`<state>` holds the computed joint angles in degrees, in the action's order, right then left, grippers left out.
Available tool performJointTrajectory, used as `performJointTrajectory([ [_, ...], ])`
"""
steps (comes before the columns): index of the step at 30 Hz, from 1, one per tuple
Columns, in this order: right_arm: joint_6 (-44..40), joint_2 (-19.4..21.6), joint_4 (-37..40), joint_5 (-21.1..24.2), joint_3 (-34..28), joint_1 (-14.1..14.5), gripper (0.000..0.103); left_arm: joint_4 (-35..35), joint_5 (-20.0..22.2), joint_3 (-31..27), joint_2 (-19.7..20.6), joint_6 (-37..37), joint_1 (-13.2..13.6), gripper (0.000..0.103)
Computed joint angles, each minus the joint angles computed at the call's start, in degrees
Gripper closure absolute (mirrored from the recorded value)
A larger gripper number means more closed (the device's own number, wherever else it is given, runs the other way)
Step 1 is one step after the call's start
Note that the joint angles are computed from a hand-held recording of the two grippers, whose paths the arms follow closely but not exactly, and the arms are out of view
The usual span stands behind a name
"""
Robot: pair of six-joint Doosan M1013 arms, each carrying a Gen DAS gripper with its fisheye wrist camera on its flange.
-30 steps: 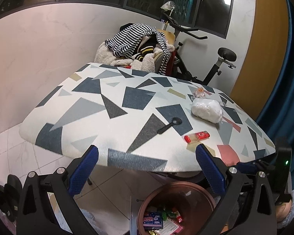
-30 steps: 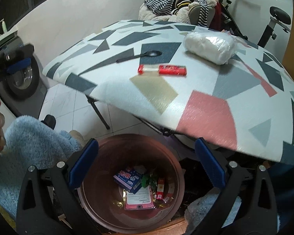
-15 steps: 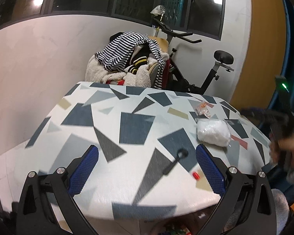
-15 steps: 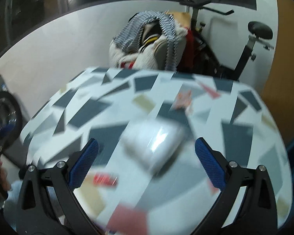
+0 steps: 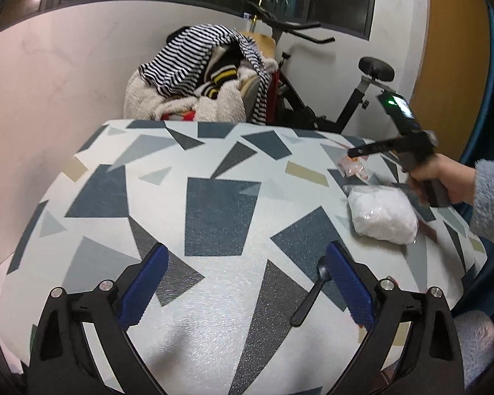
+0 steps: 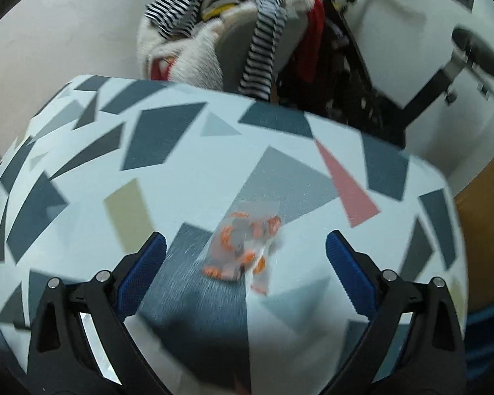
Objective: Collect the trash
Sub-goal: 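Grasp the orange-printed candy wrapper with the right gripper while the left grasps the black spoon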
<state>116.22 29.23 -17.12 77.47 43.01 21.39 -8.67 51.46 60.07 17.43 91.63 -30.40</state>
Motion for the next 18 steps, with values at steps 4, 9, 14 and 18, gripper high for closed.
performJointTrajectory([
  [4, 0.82, 3.45, 3.28, 5.09, -3.95, -1.55, 0.029, -1.71, 1.50, -0.61, 0.90, 0.90, 0.29, 0.015],
  [9, 2.76, -0.16, 5.66, -1.11, 1.30, -1.51, 0.069, -5.11, 4.21, -1.89, 1.95, 4.19, 0.24, 0.028],
  [14, 5.41, -5.68, 2.74, -9.39, 8.29, 0.71, 0.070, -8.78, 8.75, -3.79, 3.89, 8.38, -0.21, 0.045],
  [18, 10.20, -11.21, 0.90, -16.71, 15.33, 3.04, 0.070, -9.01, 12.51, -5.48, 5.56, 11.01, -1.14, 0.049],
])
